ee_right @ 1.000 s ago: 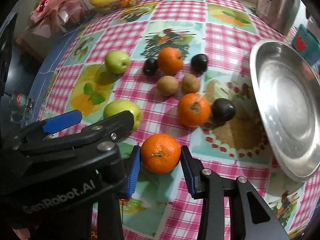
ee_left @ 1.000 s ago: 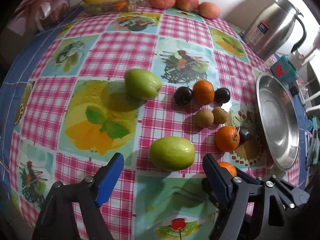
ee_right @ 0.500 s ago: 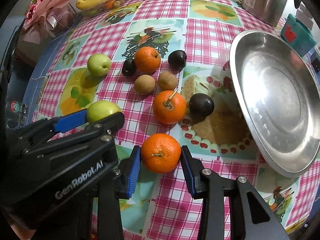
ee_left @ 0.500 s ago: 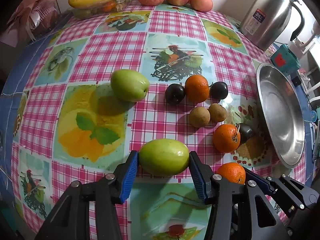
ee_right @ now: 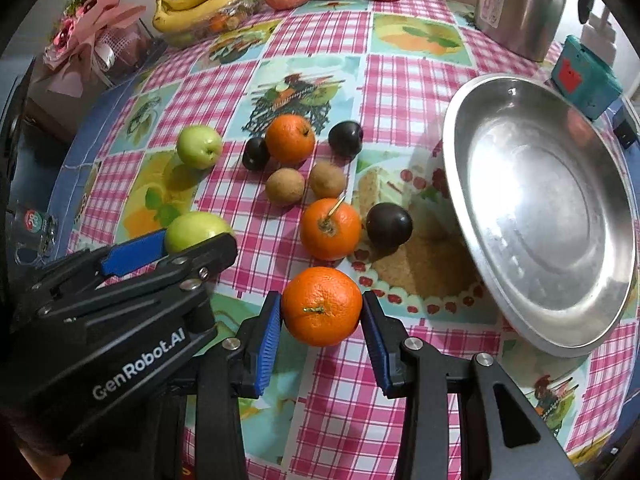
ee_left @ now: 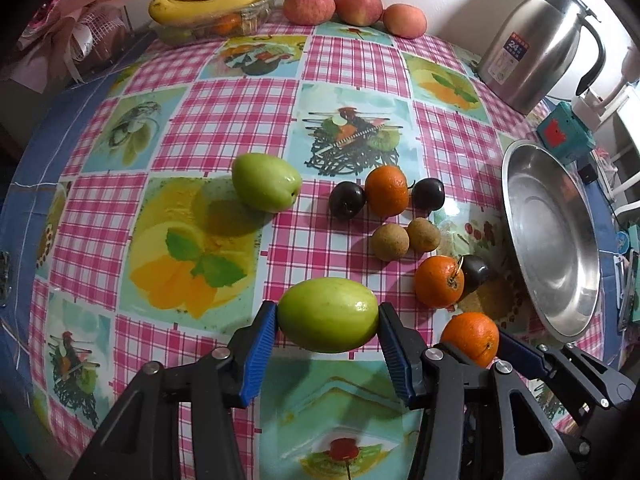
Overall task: Organize fruits
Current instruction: 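Carry the orange with the right tool while the left tool carries the green fruit over the steel bowl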
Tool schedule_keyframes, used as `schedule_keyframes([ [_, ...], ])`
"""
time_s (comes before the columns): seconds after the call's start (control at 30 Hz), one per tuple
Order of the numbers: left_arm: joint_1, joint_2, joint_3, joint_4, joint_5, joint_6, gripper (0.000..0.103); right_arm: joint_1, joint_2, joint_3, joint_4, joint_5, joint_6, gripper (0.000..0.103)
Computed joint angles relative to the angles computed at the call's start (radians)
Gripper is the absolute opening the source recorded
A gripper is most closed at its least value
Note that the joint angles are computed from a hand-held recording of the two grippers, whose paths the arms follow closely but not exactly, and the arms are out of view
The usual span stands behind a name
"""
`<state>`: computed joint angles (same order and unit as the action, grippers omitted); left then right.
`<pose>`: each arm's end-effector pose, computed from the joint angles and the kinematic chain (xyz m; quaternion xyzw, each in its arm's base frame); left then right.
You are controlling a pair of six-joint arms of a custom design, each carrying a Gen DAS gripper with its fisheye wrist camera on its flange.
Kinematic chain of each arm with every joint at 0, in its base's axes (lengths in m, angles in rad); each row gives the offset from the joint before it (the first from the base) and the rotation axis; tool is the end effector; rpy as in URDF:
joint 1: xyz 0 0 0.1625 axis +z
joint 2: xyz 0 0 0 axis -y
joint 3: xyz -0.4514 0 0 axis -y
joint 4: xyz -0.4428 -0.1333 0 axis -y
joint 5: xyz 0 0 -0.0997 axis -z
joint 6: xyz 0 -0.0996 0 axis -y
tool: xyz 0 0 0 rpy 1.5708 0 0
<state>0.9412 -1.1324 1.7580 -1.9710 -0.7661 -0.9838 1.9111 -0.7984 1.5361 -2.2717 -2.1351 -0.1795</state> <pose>-0.2066 -0.6318 0.2223 -0.1177 0.9078 -0.2093 0.3439 0.3222 -0.6701 0.1002 0.2517 -0.9267 0.0047 0.2789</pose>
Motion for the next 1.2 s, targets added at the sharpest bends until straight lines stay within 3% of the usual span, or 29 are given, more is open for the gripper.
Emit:
schedule_keyframes([
  [0.47, -0.020, 0.037, -0.070, 0.018, 0.015, 0.002, 0.054, -0.002, -0.020, -0.011, -0.078, -0.086, 0.018, 0.041],
  [0.77, -0.027, 0.150, -0.189, 0.003, 0.000, 0.098, 0.054, -0.022, -0.027, -0.045, -0.119, -0.153, 0.055, 0.041],
  [1.2, -0.023, 0.306, -0.361, -0.017, -0.038, 0.229, 0.054, -0.076, -0.024, -0.111, -0.081, -0.223, 0.163, 0.042],
])
